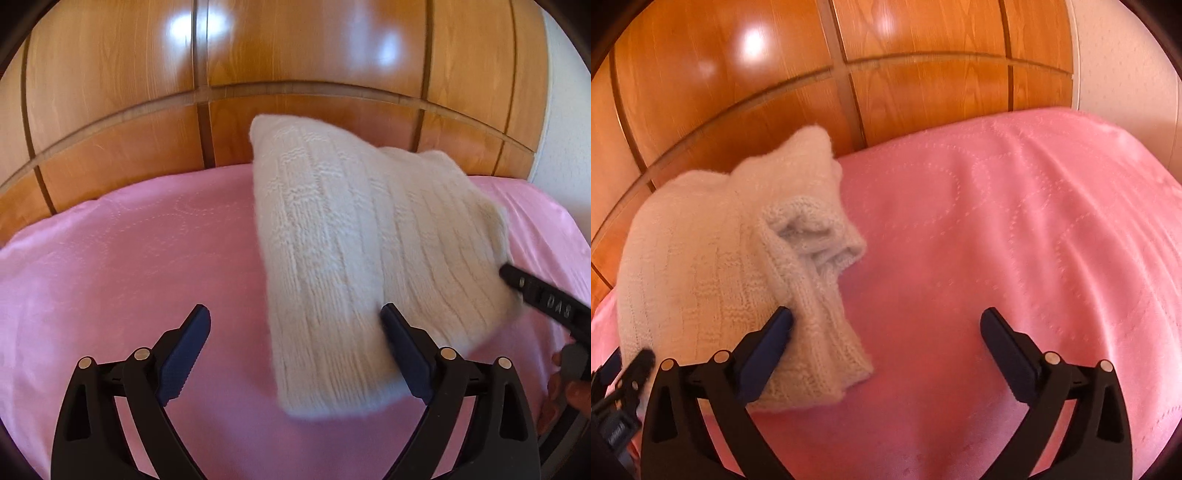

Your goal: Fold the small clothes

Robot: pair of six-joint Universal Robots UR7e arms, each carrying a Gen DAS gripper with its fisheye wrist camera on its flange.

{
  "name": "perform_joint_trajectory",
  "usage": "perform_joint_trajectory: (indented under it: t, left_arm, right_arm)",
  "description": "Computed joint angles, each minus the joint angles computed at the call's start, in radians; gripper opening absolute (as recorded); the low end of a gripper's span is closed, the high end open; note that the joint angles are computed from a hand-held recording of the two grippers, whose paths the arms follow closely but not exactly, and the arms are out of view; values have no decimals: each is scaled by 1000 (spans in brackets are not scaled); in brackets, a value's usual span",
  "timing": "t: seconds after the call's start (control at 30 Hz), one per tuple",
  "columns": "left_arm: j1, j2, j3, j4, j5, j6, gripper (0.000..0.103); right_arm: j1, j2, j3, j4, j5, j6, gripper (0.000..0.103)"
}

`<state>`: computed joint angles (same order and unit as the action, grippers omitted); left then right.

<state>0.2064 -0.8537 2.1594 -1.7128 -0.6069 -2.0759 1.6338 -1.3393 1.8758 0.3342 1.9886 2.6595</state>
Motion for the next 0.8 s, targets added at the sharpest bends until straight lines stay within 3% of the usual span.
perform_joint_trajectory:
  t: [0.17, 0.37, 0.53, 0.63, 0.8]
  left_arm:
    - [-80, 4, 10, 64, -50, -128, 98]
    - [-172, 40, -23, 168, -158, -266, 99]
    - [-259, 58, -59, 273, -221, -365, 99]
    - [-298, 49, -61, 263, -254, -358, 99]
    - [-324, 61, -108, 326, -348, -376, 99]
  right_arm:
    - [8, -142, 123, -82, -32, -44, 101]
    - [26, -304, 243, -126, -83, -67, 101]
    - [70, -376, 281, -91, -76, -108, 101]
    - [130, -399, 302, -80, -15, -163, 101]
    - [178, -428, 298, 15, 11, -118, 101]
